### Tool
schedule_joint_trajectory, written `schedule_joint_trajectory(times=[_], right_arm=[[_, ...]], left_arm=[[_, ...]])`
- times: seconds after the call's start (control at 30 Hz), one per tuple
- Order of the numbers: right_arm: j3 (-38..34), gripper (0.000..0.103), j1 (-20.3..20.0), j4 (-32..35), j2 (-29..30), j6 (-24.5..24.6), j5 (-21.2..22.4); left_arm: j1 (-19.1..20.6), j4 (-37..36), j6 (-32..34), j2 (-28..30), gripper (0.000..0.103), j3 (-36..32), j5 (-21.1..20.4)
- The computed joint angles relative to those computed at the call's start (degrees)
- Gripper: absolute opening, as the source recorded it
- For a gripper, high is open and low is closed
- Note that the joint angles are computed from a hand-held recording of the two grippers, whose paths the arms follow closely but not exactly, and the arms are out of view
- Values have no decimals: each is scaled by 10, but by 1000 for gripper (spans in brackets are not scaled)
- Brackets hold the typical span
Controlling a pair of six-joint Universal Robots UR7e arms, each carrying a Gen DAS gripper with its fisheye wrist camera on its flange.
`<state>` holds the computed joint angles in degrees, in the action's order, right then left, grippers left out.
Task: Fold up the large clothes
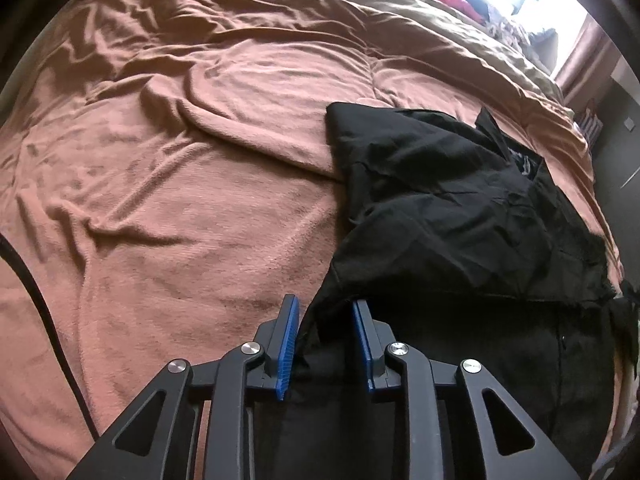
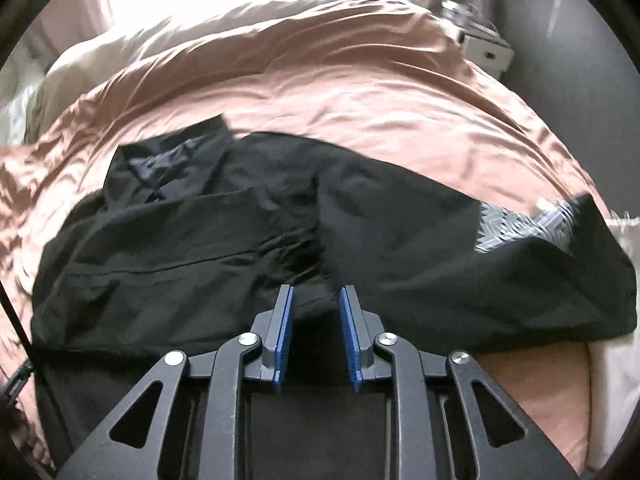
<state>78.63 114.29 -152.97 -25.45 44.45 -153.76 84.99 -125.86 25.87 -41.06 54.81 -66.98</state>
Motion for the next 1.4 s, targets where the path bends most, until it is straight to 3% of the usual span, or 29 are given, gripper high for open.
schedule_joint_trajectory(times=[0.13,0.27,0.4,0.5,0.53,0.57,0.6,0.67,0.83,0.93,1.03,1.13,1.23,1.27,1.3,1.4], right_arm=[[73,25,-2,-65,-37,6,3],[117,66,-29,-224,-37,-61,98],[117,66,-60,-330,-14,-104,167],[103,66,-80,-350,2,-105,205],[89,65,-87,-355,13,-113,210],[82,51,-89,-357,19,-119,207],[79,21,-88,-357,21,-121,198],[84,13,-92,-359,19,-115,208],[96,9,-64,-371,24,-123,160],[111,9,-53,-368,21,-106,147],[119,9,-51,-367,19,-121,143],[143,16,-59,-385,0,-103,178],[159,46,-49,-402,-12,-114,160],[168,65,-43,-422,-15,-134,150],[176,70,-37,-440,-18,-145,143],[213,70,-18,-454,-37,-141,95]], left_arm=[[-1,-12,-7,-1,28,3,8],[1,-13,-12,-4,28,6,8],[1,-14,-6,-3,28,6,5],[2,-11,-5,-2,28,1,2],[2,-11,-3,-2,28,1,3],[2,-11,-3,-1,28,1,4],[2,-11,-3,-1,28,1,4],[2,-8,-5,-1,28,0,1],[0,-8,-6,-6,28,7,-1],[-4,-18,0,-13,28,19,4],[-5,-19,-9,-20,28,25,8],[-7,-22,-10,-37,28,42,-3],[-12,-38,2,-55,28,65,-19],[-14,-37,3,-59,28,68,-24],[-16,-39,3,-62,29,72,-26],[-20,-44,3,-71,30,85,-36]])
